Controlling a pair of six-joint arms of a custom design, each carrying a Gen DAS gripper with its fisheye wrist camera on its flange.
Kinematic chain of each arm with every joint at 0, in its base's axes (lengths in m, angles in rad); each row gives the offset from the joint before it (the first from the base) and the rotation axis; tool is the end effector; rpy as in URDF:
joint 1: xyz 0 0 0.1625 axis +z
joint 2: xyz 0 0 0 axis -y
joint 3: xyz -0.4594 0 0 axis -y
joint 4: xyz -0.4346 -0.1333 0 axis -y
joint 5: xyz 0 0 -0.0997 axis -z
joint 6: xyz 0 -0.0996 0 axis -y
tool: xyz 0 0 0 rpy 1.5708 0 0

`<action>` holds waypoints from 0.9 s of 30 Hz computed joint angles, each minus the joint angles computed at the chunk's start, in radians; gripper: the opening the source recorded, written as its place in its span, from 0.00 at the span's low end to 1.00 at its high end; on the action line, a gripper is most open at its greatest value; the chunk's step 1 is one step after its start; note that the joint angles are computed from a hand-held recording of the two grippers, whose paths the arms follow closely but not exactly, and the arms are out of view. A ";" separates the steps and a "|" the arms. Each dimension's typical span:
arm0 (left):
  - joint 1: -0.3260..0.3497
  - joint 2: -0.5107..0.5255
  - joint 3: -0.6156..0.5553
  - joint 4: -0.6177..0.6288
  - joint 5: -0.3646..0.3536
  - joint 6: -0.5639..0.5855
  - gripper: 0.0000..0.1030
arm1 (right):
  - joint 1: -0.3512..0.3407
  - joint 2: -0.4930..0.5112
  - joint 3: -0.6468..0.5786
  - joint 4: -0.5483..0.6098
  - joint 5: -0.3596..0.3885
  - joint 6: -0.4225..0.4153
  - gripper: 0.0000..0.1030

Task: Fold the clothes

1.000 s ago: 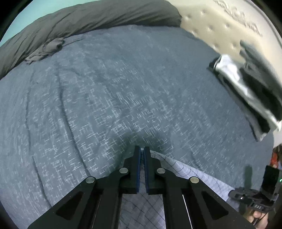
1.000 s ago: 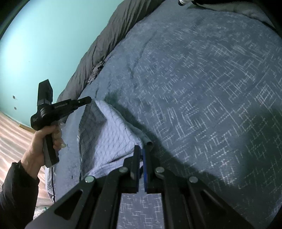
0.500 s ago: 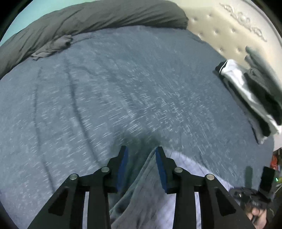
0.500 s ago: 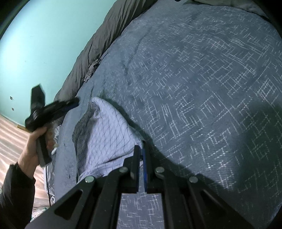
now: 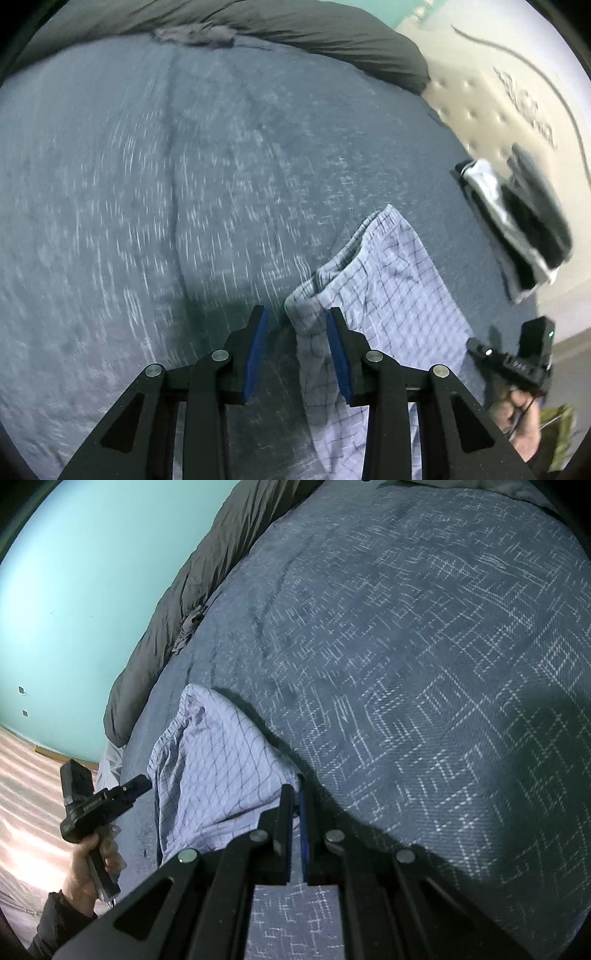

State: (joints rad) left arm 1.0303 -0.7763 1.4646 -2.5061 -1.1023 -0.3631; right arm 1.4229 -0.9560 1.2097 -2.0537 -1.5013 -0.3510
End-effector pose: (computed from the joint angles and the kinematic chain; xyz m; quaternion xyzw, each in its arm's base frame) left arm -0.2494 -0.7621 0.1465 0.0570 0.9640 -0.2084 0.1549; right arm 0.0200 -0.8172 0.3546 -0.1046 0.9873 -0.1193 0.0052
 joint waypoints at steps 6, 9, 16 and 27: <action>0.016 0.027 -0.014 -0.038 -0.039 -0.027 0.15 | -0.001 0.004 -0.003 0.002 -0.004 -0.008 0.02; 0.017 0.037 -0.034 -0.031 -0.013 -0.048 0.08 | -0.001 0.006 -0.004 -0.001 -0.007 -0.011 0.02; 0.028 0.057 -0.085 0.043 0.021 -0.089 0.07 | 0.005 0.008 -0.001 -0.016 -0.029 -0.030 0.02; -0.024 0.022 -0.030 0.036 0.132 -0.109 0.31 | 0.005 0.011 -0.005 -0.013 -0.030 -0.021 0.03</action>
